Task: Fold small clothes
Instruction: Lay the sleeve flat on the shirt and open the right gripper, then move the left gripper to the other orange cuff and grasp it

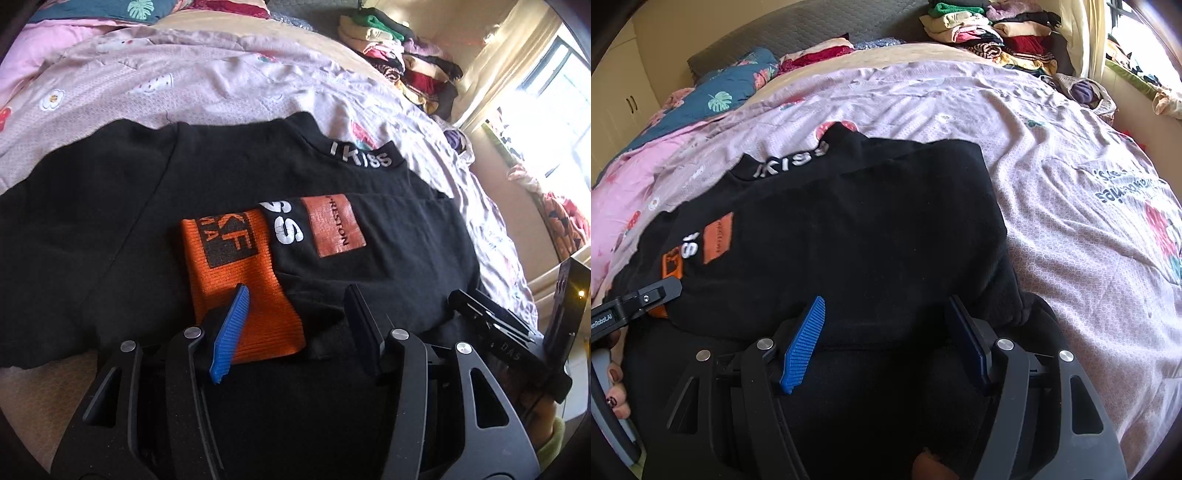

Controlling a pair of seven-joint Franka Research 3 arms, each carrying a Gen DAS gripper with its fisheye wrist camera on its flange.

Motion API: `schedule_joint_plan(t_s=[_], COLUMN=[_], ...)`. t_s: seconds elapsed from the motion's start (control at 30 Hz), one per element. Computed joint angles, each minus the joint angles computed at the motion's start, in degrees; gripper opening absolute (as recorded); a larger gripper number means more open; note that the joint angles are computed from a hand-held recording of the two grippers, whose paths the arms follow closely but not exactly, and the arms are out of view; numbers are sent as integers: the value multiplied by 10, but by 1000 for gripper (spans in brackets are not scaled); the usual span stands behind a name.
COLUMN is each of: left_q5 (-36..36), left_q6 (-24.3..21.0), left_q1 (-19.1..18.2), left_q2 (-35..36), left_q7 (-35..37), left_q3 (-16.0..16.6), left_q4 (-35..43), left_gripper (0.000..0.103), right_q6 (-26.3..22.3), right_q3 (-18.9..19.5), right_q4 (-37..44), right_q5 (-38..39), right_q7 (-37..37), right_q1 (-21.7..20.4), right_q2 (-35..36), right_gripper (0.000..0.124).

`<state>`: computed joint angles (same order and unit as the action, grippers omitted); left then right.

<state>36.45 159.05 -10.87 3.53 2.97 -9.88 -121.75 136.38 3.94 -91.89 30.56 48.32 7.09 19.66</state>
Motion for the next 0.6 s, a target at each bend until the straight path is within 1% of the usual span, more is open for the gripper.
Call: schedule_joint_plan(t_s=[0.07, 0.17, 0.23, 0.3, 0.33, 0.47, 0.5, 0.53, 0.6], left_q5=[11, 31, 41, 54, 59, 86, 88, 90, 91], left_q6=[3, 4, -2, -14, -19, -43, -49, -58, -62], left_q1=[-1, 2, 5, 8, 10, 16, 17, 17, 18], left_q2=[-12, -33, -45, -58, -62, -82, -85, -89, -98], left_q7=[-15, -46, -60, -75, -79, -107, -108, -110, -114], left_q3=[1, -2, -7, -12, -15, -26, -28, -30, -33], left_q4=[-9, -25, -31, -36, -35, -38, -37, -37, -43], left_gripper=[51, 57, 64, 67, 72, 86, 93, 94, 94], right_q6=[-13, -8, -2, -4, -7, -10, -10, -13, -14], right_q3=[4, 5, 5, 5, 5, 2, 1, -1, -4], right_q4=[-1, -20, -32, -41, -45, -64, -67, -70, -76], right_q5=[22, 45, 57, 76, 87, 122, 127, 134, 142], right_q7=[-5, -19, -28, -39, -46, -75, -79, -84, -91], right_q1=[-9, -13, -13, -16, -17, -17, -16, -16, -14], right_q2=[-7, -28, -42, -53, -59, -83, -88, -92, -100], right_gripper=[80, 81, 82, 89, 92, 96, 97, 97, 97])
